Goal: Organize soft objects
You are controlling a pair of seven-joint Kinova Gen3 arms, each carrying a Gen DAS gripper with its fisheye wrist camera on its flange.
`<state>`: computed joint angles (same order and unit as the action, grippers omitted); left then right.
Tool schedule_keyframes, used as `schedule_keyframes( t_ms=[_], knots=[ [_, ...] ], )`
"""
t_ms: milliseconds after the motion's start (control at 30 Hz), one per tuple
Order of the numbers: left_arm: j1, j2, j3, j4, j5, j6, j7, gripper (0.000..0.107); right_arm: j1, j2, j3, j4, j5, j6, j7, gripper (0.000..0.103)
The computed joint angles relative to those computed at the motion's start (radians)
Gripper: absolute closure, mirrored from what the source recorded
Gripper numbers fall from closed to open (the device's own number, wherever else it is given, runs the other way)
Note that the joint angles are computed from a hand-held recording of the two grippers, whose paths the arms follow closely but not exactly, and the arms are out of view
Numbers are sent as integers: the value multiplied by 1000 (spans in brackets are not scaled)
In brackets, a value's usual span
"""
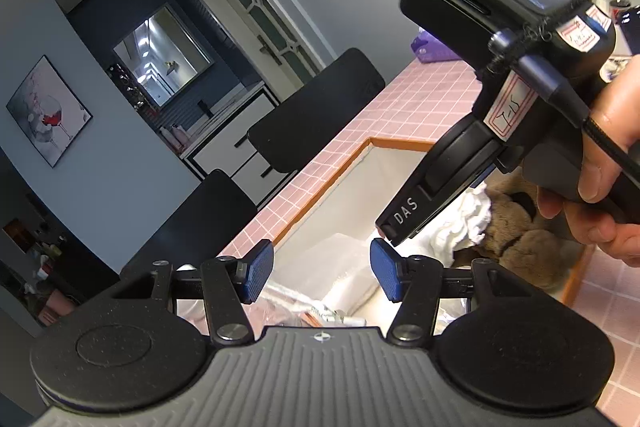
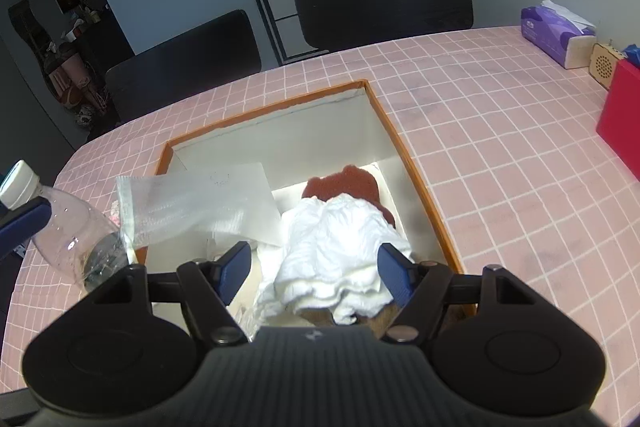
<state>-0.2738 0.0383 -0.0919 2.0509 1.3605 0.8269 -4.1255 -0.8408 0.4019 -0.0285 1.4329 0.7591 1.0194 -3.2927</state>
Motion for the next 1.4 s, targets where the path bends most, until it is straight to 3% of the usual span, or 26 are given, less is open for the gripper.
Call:
schedule_keyframes(
  t_ms=[367,500,600,700,900,1033,1200,1400],
  knots=[
    [-135,41,-95,-32,-55,283,15,42,-127,21,-19,-56,74,167,-67,26],
    [-298,111,-33,-98,-99,446,57,42,-196,45,-19,-71,140,221,-113,24],
    [-319,171,-87,-132,-94,548,43,42,-254,80,-13,-92,199,273,-154,24],
    [-380,223,-79,-155,-86,592,49,42,-306,123,-5,-117,258,311,-184,24],
    [-477,326,-57,-230,-95,622,140,42,-380,220,23,-209,328,331,-137,24],
    [-513,376,-40,-284,-103,575,236,42,-409,279,50,-265,357,297,-100,25],
    [-544,443,-4,-374,-142,525,385,42,-425,370,90,-365,350,241,-20,34],
    [-537,488,49,-470,-211,468,524,42,-385,464,122,-488,267,156,129,56]
  ],
)
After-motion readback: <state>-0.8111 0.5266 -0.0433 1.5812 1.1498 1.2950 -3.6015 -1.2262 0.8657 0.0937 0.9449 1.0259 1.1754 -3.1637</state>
